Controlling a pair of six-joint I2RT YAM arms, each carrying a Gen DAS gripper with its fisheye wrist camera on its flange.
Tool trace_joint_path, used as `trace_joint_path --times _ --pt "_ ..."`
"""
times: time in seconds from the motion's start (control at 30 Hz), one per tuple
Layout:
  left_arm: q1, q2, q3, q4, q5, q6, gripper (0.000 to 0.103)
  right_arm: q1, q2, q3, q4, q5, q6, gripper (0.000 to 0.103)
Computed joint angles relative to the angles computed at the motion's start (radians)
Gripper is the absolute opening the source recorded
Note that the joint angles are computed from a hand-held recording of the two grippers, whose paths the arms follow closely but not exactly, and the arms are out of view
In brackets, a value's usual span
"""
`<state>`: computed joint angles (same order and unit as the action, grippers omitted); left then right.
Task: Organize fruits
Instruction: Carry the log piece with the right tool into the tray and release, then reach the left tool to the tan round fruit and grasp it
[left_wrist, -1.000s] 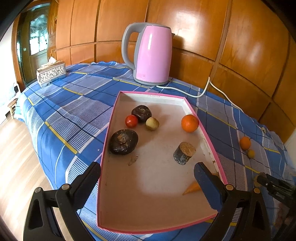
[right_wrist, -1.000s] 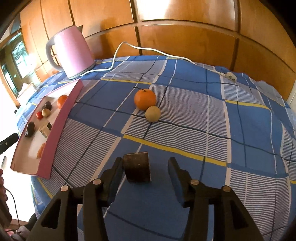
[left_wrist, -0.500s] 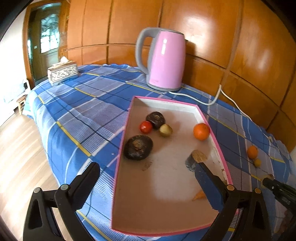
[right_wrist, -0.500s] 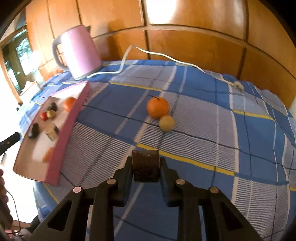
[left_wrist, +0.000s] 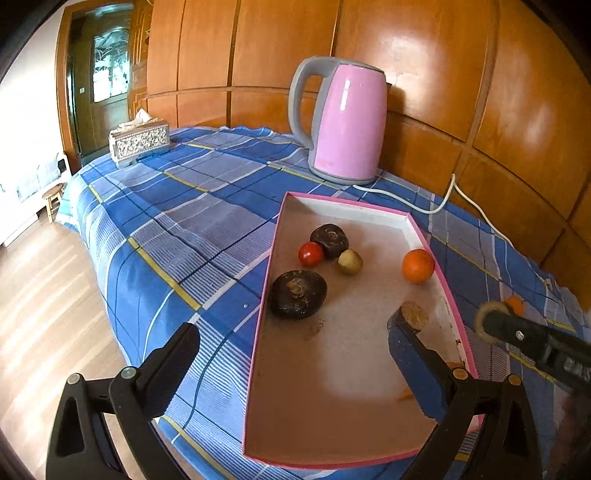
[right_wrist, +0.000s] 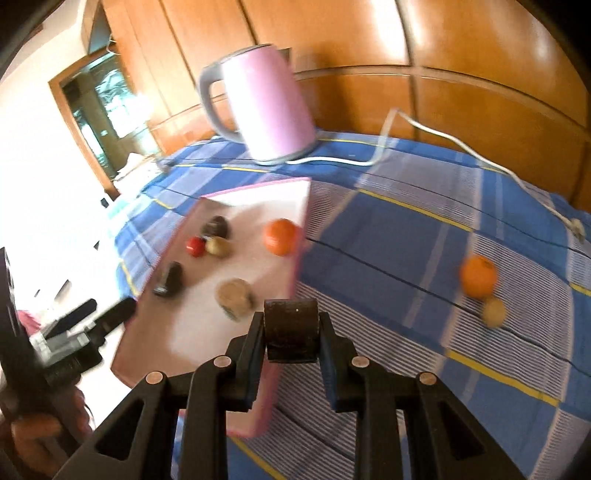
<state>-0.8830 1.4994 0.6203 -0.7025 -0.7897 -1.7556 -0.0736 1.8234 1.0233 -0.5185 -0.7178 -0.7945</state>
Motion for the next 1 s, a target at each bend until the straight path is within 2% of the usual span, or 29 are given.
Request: trace_joint_path --times 0.2,0.47,0.67,0.8,1.0 --pt "-0.003 -0.003 -0.011 0.012 -0.005 0.003 0.103 0.141 0.007 0.002 0.023 0.018 0.087 0.027" --pt "0.004 -0.016 -0.031 0.071 -0.005 0.054 0.103 0.192 -0.018 -0.022 0.039 -0.007 0.121 0.030" --pt "-0.009 -0.017 -0.024 0.103 -0.013 0.108 0.103 0.141 -0.071 -0.081 0.090 -0.001 0.106 0.030" --pt "-0.016 0.009 0.005 0.122 -0.010 0.170 0.103 0.082 -0.113 -0.137 0.155 0.025 0.110 0.034" --pt "-0.030 0.052 0.046 0.157 -0.005 0.257 0.103 -0.019 -0.107 -0.167 0.211 0.050 0.107 0.036"
